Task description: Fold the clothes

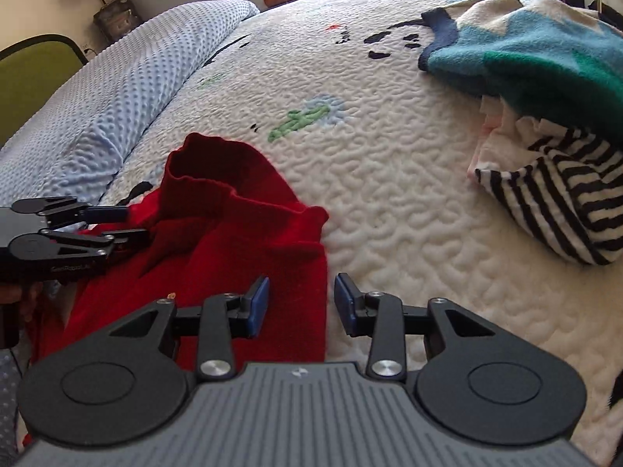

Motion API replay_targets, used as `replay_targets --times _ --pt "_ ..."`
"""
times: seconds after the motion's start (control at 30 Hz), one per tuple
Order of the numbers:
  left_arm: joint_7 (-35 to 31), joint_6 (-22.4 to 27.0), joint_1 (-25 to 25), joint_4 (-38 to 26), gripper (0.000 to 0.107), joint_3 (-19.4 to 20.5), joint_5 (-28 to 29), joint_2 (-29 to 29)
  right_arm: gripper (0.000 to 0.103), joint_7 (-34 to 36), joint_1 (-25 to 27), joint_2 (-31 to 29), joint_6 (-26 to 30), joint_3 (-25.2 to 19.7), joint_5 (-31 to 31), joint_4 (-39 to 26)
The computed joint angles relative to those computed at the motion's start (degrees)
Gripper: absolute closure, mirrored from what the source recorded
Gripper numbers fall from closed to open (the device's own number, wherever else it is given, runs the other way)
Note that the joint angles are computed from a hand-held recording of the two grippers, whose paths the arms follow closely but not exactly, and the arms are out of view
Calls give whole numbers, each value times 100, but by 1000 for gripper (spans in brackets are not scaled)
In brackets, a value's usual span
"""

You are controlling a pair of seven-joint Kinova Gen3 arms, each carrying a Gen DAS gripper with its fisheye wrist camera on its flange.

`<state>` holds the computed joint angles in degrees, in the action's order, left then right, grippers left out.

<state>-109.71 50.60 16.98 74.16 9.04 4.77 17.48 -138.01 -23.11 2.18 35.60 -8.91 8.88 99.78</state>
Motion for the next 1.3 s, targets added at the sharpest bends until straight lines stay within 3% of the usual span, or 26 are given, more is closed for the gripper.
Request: replay_targets --times 0.1,0.2,0.3,0.4,0.53,0.6,0.7,0.77,0.83,0.93,1.0,1.07,1.13,1.2,1.27,1.3 --pt "-336 -145 -436 261 77 275 606 -143 92 351 639 63 69 -567 -543 -180" --pt "-638 -100 -165 366 97 -49 520 -262 94 420 1250 78 203 -1266 -310 -300" --pt "-691 -222 332 409 101 -708 505 -335 94 461 1886 82 478 -2043 245 -493" --pt "-229 -329 492 272 103 -797 24 -267 94 700 2167 45 861 -2370 701 -773" --pt "454 -379 868 -121 105 -1109 -586 -23 95 884 1614 246 1382 -1838 1372 -1302" --pt "912 -158 961 -641 105 -1226 -859 220 95 1147 1159 489 1693 -1342 1750 -1778" --pt "1610 -203 1332 -1437 105 -1911 -1024 655 100 1333 525 905 1909 -548 2446 -2572" --pt "2076 -226 1353 -1968 106 -2023 -1308 985 103 1584 320 1210 1943 -147 2824 -3103" --pt "2542 -118 1146 -2499 106 -1712 -1706 1331 103 1819 539 1603 1944 -141 2834 -3634" --pt "2792 483 941 -3264 105 -1228 -2148 1956 101 1922 1320 2108 2043 -825 2239 -4241" --pt "2534 776 997 -3414 104 -1258 -2184 2202 95 1832 1800 2276 1984 -1356 1773 -4158" --pt "2249 696 700 -3159 101 -925 -1893 2100 79 2013 2296 2256 1704 -1886 1307 -3692" --pt "1916 284 267 -2658 79 -546 -1468 1869 66 2371 2719 2136 1443 -2167 845 -3164" --pt "1675 -59 -125 -2174 52 -246 -1003 1656 65 2459 3079 2106 1132 -2342 379 -2751" --pt "1721 -83 -620 -2037 47 251 -537 1680 68 2350 3288 2045 815 -2397 -84 -2423" --pt "1674 44 -762 -2057 50 429 -378 1713 75 2376 3325 1978 633 -2342 -312 -2254"
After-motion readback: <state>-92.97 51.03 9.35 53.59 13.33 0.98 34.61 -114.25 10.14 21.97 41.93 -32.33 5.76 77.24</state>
